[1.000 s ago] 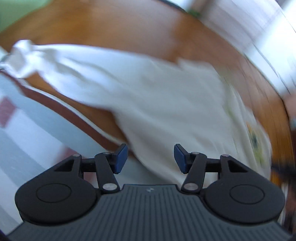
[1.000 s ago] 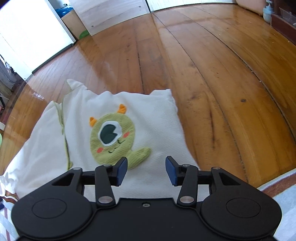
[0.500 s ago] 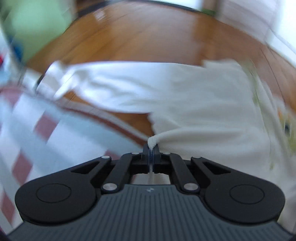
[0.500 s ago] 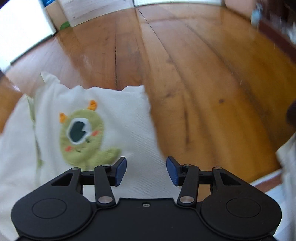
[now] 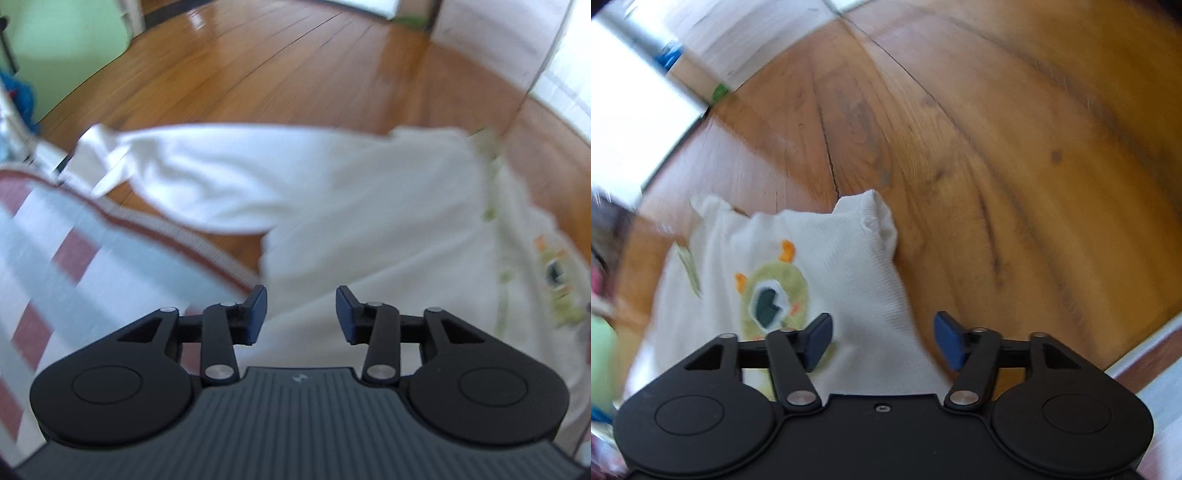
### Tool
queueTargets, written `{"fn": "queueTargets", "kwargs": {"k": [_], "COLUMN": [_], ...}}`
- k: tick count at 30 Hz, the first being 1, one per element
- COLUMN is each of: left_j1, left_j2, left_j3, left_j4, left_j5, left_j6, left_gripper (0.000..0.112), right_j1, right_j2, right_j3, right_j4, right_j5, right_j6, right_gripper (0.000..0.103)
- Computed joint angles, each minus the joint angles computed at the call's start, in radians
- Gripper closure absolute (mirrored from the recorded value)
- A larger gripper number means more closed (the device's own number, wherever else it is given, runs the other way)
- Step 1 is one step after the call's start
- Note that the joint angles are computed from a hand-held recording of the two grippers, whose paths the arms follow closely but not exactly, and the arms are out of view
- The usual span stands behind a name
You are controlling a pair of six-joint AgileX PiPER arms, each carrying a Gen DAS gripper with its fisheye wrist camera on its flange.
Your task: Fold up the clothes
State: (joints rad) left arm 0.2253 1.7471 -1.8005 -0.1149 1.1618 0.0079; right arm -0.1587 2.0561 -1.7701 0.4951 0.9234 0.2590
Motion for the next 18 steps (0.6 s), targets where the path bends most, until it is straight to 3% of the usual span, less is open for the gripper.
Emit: {"fn": "queueTargets", "kwargs": {"k": [2, 4, 10, 13, 14, 15, 16, 18], "left_j1": [-0.025, -0.051, -0.137, -0.171, -0.176, -0.176, -0.172, -0.160], "left_j2": [0.045, 0.088, 0.184, 0.201, 0.201, 0.199, 0.200, 0.213], "left_j3": [-0.061, -0.106, -0.177, -0.138, -0.114, -0.093, -0.079, -0.077], "left_j4": [-0.028, -0.056, -0.106, -0.130, -0.144, -0.165, -0.191, -0.236], "left_j5": [0.020, 0.034, 0.034, 0.003, -0.014, -0.030, -0.043, -0.052], "left_j6": [0.013, 0.019, 0.031, 0.051, 0.062, 0.078, 0.095, 0.118], "left_gripper": [0.071, 0.071, 0.071, 0.071, 0.071, 0.071, 0.071, 0.071], "right_j1": [-0.018, 0.008, 0.094, 0.135, 0.148, 0.161, 0.174, 0.205], "right_j2": [0.043, 0.053, 0.046, 0.036, 0.028, 0.022, 0.016, -0.020], "right_j3": [-0.053, -0.085, -0.074, -0.016, 0.007, 0.025, 0.040, 0.096], "right_j4": [0.068, 0.000, -0.292, -0.342, -0.333, -0.314, -0.286, -0.263], "right_j5": [0.044, 0.032, -0.098, -0.195, -0.231, -0.261, -0.286, -0.380], "right_j6": [0.035, 0.090, 0.221, 0.168, 0.126, 0.085, 0.045, -0.002], "right_gripper": [0.035, 0.035, 0.035, 0.036, 0.044, 0.076, 0.088, 0.092]}}
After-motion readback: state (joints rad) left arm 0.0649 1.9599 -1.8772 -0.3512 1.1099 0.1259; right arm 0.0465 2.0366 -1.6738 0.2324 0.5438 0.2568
